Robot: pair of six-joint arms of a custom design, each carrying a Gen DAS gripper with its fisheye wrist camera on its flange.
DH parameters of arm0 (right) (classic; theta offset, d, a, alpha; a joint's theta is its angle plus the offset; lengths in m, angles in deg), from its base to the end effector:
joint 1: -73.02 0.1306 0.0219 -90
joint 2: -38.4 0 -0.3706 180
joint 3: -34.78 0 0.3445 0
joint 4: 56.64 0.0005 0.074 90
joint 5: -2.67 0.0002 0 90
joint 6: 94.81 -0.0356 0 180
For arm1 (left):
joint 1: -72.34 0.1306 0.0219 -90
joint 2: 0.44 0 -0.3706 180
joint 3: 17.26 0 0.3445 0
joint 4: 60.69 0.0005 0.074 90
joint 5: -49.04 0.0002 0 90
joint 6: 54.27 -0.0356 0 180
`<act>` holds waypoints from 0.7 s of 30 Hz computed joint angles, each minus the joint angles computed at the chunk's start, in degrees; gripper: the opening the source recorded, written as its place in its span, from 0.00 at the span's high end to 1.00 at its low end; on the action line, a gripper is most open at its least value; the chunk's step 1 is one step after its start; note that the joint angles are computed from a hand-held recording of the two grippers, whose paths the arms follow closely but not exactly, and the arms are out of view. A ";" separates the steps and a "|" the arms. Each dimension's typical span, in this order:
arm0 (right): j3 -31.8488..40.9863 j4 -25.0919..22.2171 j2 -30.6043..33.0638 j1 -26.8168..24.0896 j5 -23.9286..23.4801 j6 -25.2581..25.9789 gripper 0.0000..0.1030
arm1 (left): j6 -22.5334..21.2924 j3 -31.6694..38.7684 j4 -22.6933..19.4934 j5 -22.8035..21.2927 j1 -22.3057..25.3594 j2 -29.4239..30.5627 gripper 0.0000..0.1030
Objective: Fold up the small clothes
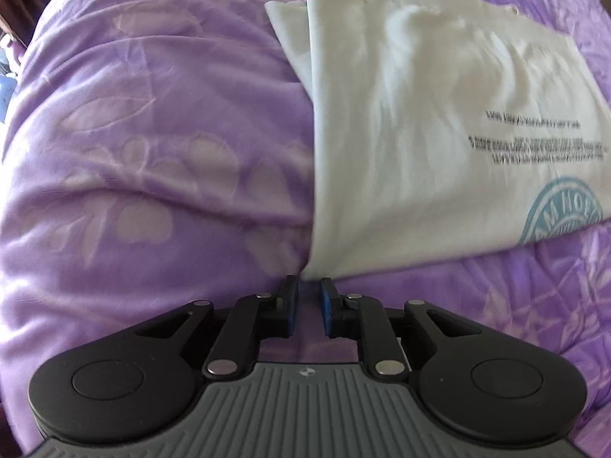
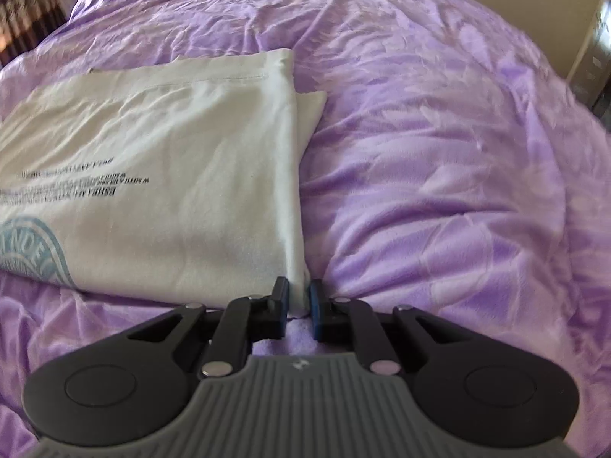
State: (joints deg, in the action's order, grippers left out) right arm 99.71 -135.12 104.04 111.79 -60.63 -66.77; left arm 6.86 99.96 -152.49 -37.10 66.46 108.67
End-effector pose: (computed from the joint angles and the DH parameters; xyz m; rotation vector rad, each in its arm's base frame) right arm 0.1921 0.1331 0.3600 0.5925 2.5911 -0.2086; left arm 0.4932 -0.0537 0.4205 0.9071 2.8801 -0.0665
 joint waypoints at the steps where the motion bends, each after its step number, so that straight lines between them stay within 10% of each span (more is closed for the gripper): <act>1: 0.81 -1.27 0.61 0.64 0.56 0.01 0.96 | -0.64 0.29 -0.41 -0.72 -0.07 -0.36 0.81; 9: 7.66 -10.07 1.50 4.27 6.53 -1.98 0.95 | -3.88 4.22 -0.76 2.90 1.41 -3.42 0.75; 21: 15.12 13.27 12.55 5.89 2.39 11.00 0.89 | 2.39 -10.53 18.63 17.94 -6.75 -10.55 0.75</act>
State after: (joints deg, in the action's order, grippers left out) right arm 114.83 -121.85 116.59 117.68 -58.24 -55.77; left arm 9.25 89.43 -133.86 -19.16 59.71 98.12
